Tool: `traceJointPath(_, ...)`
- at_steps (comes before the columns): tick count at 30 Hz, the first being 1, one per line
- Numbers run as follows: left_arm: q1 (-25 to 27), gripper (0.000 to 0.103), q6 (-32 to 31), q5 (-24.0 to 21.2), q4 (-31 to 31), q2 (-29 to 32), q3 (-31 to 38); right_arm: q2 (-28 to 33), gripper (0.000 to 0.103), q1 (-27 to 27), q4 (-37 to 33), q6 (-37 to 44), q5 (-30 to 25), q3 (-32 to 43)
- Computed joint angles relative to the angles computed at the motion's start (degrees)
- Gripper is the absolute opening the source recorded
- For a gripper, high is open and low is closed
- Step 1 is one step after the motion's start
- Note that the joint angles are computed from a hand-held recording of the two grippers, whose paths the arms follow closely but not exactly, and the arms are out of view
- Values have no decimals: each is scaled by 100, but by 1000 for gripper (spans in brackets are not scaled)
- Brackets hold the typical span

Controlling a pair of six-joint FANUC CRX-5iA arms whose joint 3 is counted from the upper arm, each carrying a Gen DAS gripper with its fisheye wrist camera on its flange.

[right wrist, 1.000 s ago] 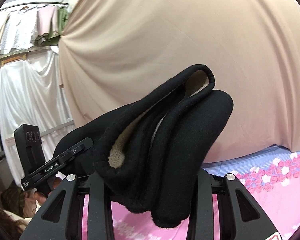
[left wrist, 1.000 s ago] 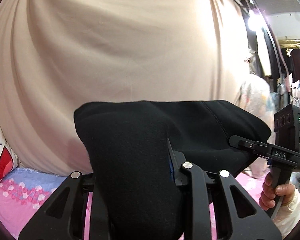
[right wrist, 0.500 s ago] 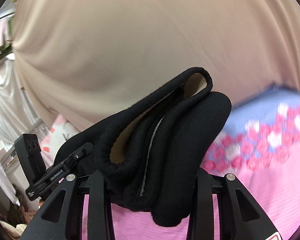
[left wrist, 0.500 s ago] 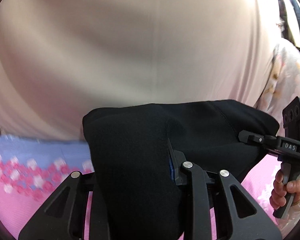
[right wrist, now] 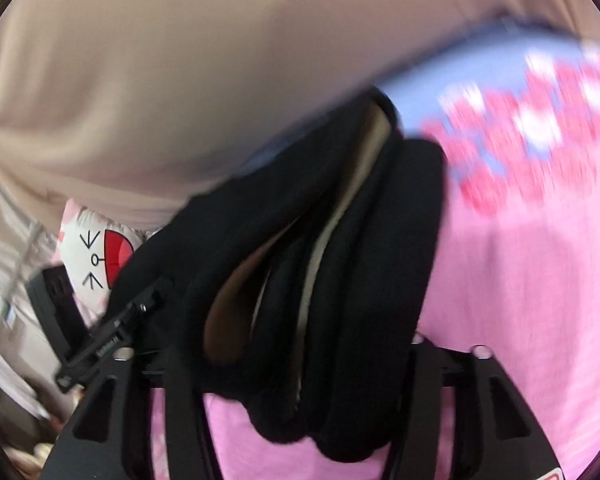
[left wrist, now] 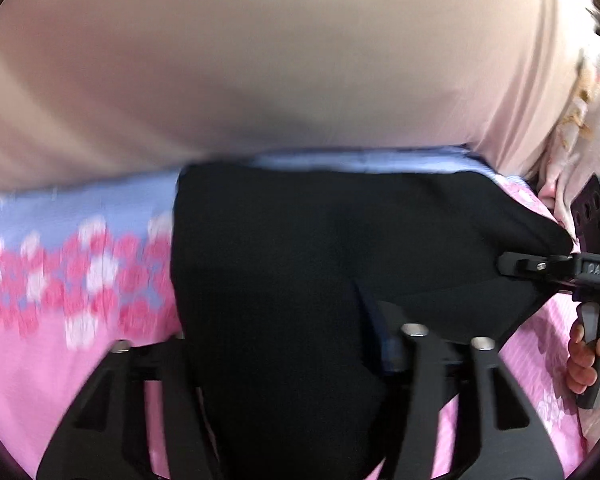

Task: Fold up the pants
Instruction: 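Lower the folded bundle onto the bed and open both tools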

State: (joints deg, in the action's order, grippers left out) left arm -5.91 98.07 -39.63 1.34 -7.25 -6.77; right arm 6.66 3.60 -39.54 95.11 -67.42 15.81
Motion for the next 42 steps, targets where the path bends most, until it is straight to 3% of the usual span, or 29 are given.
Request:
traceJointPath(1, 97, 80, 41, -52, 131, -102, -102, 14, 59, -91, -62, -126, -127, 35)
traceJointPath(4, 389, 80, 258, -256, 242, -801, -438, -448, 62, -111, 419, -572, 102, -279)
traceJointPath(7, 494, 88, 762, -527, -195, -1295, -226, -1289, 62, 121, 1350, -1058, 1077, -931)
traceJointPath(8, 461, 91, 972, -580, -375, -1316, -79, -1482, 59, 264, 1645, -1142, 1391, -1058)
traceJointPath(9, 319, 91, 1354, -654, -733, -1247, 270, -1554, 39, 476, 1860, -1007, 1484, -977)
traceJointPath(10, 183, 91, 1563, -726, -953, -1124, 525, -1535, 20, 719, 2144, -1059, 1495, -898)
traceJointPath(13, -378, 91, 2226, -1409, -1833, -274, 1730, -1091, 12, 1415, 2591, -972, 1277, -390)
traceJointPath(15, -626, 91, 2331, -1852, -2015, 436, 2379, -736, 8, 1668, 2710, -846, 1199, -181)
traceJointPath(20, -723, 91, 2385, -2706, -2154, 1600, 3013, 66, 8, 1855, 3534, -1536, 1351, -49)
traceJointPath(21, -604, 93, 2388, -2640, -2052, 1678, 2879, 219, 0, 1745, 3616, -1655, 1348, -49)
traceJointPath(23, -145, 98, 2151, -1864, -1236, 1463, 2134, 361, 0, 1363, 2932, -1306, 1309, 58)
traceJointPath(24, -27, 98, 2099, -1674, -1012, 1383, 1938, 344, 0, 1122, 2357, -936, 1305, 90)
traceJointPath(26, 76, 98, 2001, -1547, -823, 1305, 1776, 341, 0, 982, 2051, -640, 1222, 128)
traceJointPath(30, -300, 98, 2333, -1931, -1661, 1336, 2114, 44, 1, 1320, 2721, -1305, 1301, -89)
traceJointPath(33, -721, 98, 2546, -2327, -2418, 1223, 2284, -445, 1, 1651, 3136, -1139, 1445, -434)
traceJointPath(37, -1107, 98, 2656, -2634, -2800, 939, 2211, -841, 0, 1914, 4045, -1557, 1357, -1205)
traceJointPath(42, -1663, 98, 2851, -3143, -3348, 767, 2286, -1190, 3, 1775, 3683, -1659, 1405, -1458)
